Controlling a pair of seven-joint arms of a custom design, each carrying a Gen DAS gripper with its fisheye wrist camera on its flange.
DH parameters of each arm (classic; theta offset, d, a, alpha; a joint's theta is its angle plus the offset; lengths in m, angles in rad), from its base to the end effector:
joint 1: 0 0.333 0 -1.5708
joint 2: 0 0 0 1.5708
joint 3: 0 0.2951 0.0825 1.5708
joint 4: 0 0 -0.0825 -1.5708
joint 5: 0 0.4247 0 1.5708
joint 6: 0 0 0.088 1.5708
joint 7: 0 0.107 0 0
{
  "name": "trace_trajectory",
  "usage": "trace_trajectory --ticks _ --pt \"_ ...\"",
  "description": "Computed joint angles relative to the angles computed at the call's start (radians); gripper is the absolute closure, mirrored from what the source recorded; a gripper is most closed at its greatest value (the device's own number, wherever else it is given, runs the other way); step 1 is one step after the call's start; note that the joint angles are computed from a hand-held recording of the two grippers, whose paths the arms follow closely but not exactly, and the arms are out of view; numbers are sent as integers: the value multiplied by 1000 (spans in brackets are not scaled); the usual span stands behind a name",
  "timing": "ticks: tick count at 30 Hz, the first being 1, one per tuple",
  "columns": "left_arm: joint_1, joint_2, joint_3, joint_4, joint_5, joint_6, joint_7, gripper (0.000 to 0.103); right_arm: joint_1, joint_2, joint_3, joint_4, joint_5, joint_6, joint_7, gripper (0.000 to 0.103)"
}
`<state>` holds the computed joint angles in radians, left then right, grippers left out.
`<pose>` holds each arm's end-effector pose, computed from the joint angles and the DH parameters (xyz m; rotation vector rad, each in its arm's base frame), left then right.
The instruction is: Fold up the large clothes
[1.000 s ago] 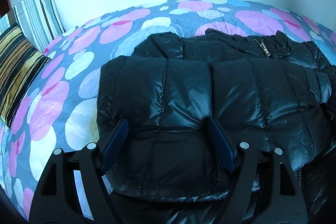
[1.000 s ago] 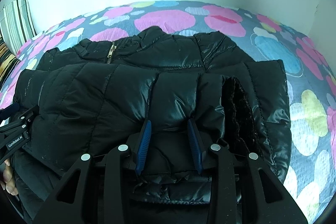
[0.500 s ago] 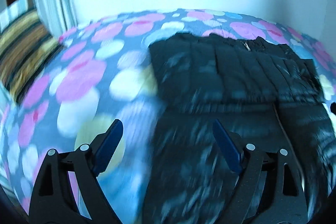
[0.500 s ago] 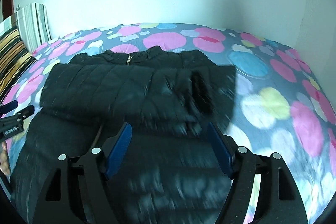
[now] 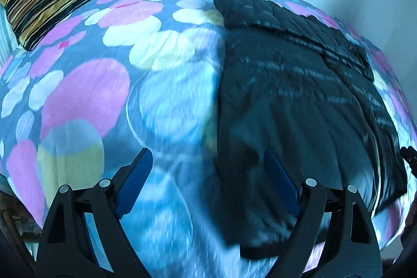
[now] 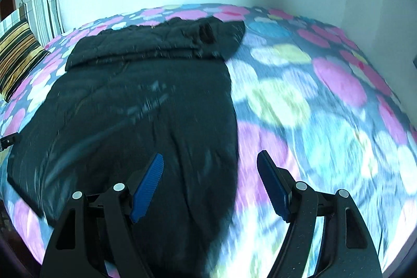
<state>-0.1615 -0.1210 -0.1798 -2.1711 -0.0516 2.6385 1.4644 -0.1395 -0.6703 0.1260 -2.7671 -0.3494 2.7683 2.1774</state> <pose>0.5594 -0.1997 0.4719 -1.7409 2.1345 -0.7163 0.4252 0.0058 0.4392 -1.5094 2.1283 -0.7898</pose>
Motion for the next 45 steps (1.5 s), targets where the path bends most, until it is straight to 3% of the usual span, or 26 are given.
trace_trajectory --ticks 4,9,12,13,15,18,20,23,35,45 --pt "-9 -35 -1 -53 -13 15 2 16 41 -50 -45 -64 55 -15 -17 30" --pt "-32 -42 20 -72 -143 6 60 16 124 -65 -143 -114 203 25 -81 30" --pt "-36 -44 23 -74 -186 -1 89 16 134 -72 -138 -124 248 37 -115 31" --pt "-36 -46 21 -75 -183 0 99 17 137 -73 -133 -126 255 41 -128 35" --pt "-37 -47 18 -80 -183 7 117 24 161 -72 -144 -127 281 44 -161 58" --pt "-43 -46 17 -80 -200 7 141 35 162 -65 -126 -123 299 42 -181 72" --pt "-53 -48 21 -79 -230 4 179 53 150 -71 -109 -126 299 45 -178 78" --pt "-55 -56 11 -83 -221 6 192 62 152 -87 -115 -137 316 53 -181 84" --pt "-57 -91 2 -112 -149 36 159 88 125 -139 -72 -167 300 72 -147 90" --pt "-90 -184 32 -158 -202 60 192 94 155 -265 -91 -224 318 61 -136 92"
